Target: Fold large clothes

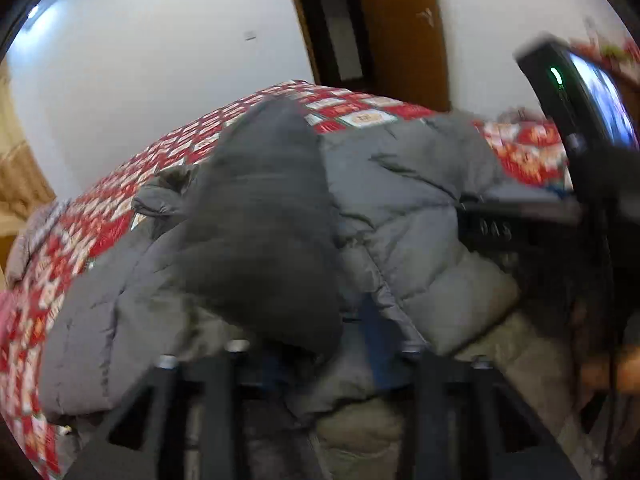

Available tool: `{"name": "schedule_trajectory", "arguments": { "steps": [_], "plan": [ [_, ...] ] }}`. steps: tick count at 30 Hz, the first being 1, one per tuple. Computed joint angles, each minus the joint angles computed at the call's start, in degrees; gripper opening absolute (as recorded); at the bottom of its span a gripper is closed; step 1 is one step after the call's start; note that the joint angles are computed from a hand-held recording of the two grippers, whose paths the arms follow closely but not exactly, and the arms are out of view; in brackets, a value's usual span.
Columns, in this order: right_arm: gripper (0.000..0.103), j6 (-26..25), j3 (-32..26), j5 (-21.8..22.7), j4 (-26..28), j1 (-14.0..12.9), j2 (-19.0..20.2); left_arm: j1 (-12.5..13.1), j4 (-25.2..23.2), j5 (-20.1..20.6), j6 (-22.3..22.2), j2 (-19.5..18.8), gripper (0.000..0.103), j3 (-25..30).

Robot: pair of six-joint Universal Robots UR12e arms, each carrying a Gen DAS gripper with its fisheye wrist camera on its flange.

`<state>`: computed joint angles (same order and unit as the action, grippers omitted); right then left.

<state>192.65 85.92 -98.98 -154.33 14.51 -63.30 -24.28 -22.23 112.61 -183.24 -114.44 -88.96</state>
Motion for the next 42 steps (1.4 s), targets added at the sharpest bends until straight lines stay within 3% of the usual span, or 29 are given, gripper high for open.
{"name": "schedule_trajectory", "arguments": {
  "steps": [3,5,8,11,13,15,16,18,19,21,24,26,28,30,32,37,42],
  "plan": [
    [0.081,0.14,0.15,0.07,-0.03,-0.02,-0.08,-0.98,2.31,1.04,6.52,1.24,0.079,-1.84],
    [0.082,0.32,0.18,0.21,0.04,-0.05,-0.11,-1.24,3.0,0.2,8.48,3.05,0.08,-3.81],
    [0.083,0.6,0.27,0.72,0.07,-0.16,-0.21,0.44,2.86,-5.72,6.6,7.35,0.081,-7.61],
    [0.082,3.2,1.68,2.0,-2.15,-0.77,-1.2,2.96,5.89,-6.63,1.53,10.51,0.081,-10.43],
    [0.079,7.04,3.97,0.34,-6.4,-0.97,-3.03,4.71,7.4,-3.05,-2.86,11.45,0.081,-11.32],
    [0.079,8.42,6.4,-0.86,-13.27,-0.62,-4.72,6.63,5.0,3.25,-9.12,11.45,0.082,-10.83],
    [0.079,6.07,7.37,1.73,-17.51,-0.44,-5.55,7.39,3.48,5.43,-11.86,11.4,0.082,-10.56],
    [0.077,-1.16,6.98,6.25,-19.27,0.35,-5.84,9.17,0.45,8.45,-18.27,11.06,0.082,-9.96],
    [0.071,-6.37,5.88,8.65,-18.02,1.23,-5.68,10.08,-1.3,8.86,-22.1,10.96,0.082,-9.78],
    [0.065,-11.32,3.81,10.88,-14.91,2.49,-4.9,11.18,-2.95,8.06,-25.37,10.76,0.082,-9.88],
    [0.054,-12.43,0.5,12.09,-7.45,3.68,-2.83,11.52,-7.52,9.42,-27.48,9.68,0.082,-9.8],
    [0.054,-12.19,-0.91,12.65,-1.72,3.88,-1.2,11.77,-7.39,9.48,-27.56,9.36,0.082,-10.98],
    [0.061,-13.03,-1.13,12.97,1.8,3.92,-0.03,13.18,-6.17,3.73,-28.77,9.82,0.084,-12.64],
    [0.063,-10.37,-0.87,17.18,1.8,2.59,-0.13,14.36,-6.7,0.78,-31.96,10.53,0.097,-13.51],
    [0.064,-9.12,-1.17,19.05,2.51,2.15,-0.01,14.91,-6.96,-0.91,-33.31,10.67,0.099,-13.74],
    [0.067,-11.62,-2.1,12.18,3.55,4.13,0.25,13.53,-11.85,3.64,-32.64,9.3,0.102,-11.26],
    [0.07,-14.22,-1.32,12.57,5.06,3.59,-0.33,12.58,-13.59,5.91,-33.94,10.39,0.102,-12.28]
  ]
}}
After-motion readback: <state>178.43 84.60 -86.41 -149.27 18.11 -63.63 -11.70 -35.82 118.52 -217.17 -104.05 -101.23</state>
